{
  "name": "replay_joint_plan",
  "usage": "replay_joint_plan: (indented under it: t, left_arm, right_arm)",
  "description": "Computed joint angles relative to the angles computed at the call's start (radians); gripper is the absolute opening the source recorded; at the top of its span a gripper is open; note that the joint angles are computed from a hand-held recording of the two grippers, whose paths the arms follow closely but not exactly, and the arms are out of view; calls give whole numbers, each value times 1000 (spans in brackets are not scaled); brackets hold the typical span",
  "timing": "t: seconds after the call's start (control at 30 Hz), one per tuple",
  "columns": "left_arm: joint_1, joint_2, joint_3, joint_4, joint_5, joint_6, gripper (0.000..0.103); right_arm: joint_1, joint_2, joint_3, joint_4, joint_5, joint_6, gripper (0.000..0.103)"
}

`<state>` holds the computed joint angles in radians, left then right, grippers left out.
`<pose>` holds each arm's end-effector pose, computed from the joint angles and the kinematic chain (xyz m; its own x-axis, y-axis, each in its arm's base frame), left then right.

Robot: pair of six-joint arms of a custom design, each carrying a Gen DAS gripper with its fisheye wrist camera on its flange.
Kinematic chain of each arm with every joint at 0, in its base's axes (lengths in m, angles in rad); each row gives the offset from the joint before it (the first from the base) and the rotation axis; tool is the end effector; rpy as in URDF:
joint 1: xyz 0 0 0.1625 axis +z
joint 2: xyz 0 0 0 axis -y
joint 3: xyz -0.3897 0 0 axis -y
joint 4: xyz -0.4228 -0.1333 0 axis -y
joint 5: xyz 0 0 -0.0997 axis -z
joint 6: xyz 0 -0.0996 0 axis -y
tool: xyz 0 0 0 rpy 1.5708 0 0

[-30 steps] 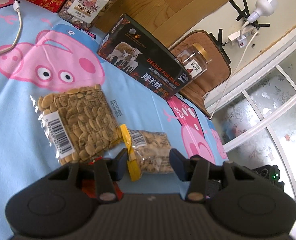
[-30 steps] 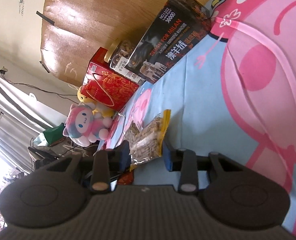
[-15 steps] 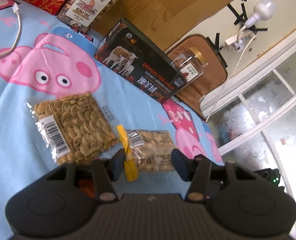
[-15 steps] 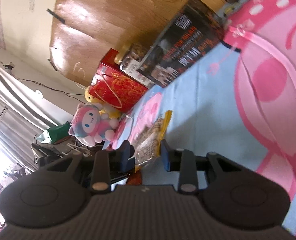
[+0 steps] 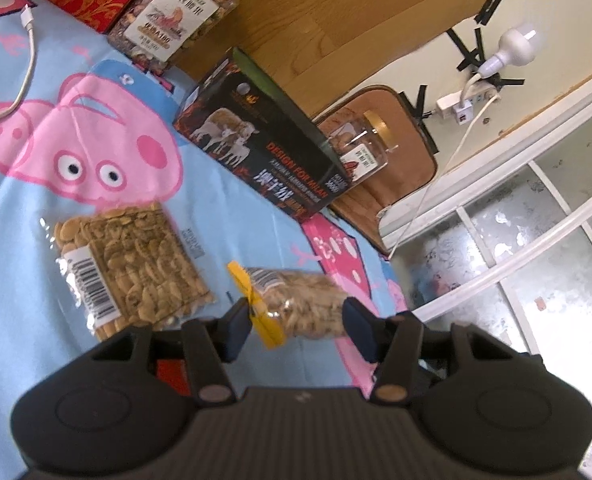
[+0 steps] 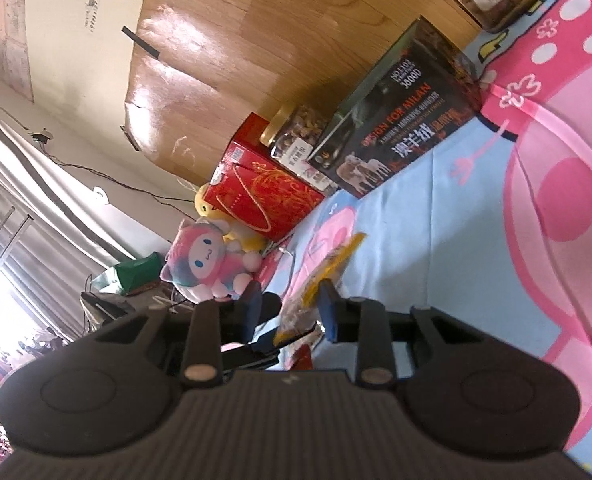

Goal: Organize snacks

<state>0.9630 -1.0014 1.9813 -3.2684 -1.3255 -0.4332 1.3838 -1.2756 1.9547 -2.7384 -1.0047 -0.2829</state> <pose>-0.2044 -0.5696 0.1324 -0.9861 0.1242 0.1100 0.0179 0.7388 -0.6737 0.0775 -0.5946 0.2423 -0.8871 -0.3290 -0.3238 -0.0869 0.8079 -0.5829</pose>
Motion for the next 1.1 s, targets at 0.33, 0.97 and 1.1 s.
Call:
replay_joint_plan:
  t: [0.33,0.97,1.1]
  left_arm:
    - [0,9,-10,11,-15,9,46]
    - [42,-3,-32,53,-19,-19,54]
    - [52,19,-66,90,-34,-18,55]
  right_arm:
    - [1,4,-4,37,-15,-22,31]
    - [35,8,20,-124,-260,-98,45]
    - [42,23,19,-144,-305,-142,51]
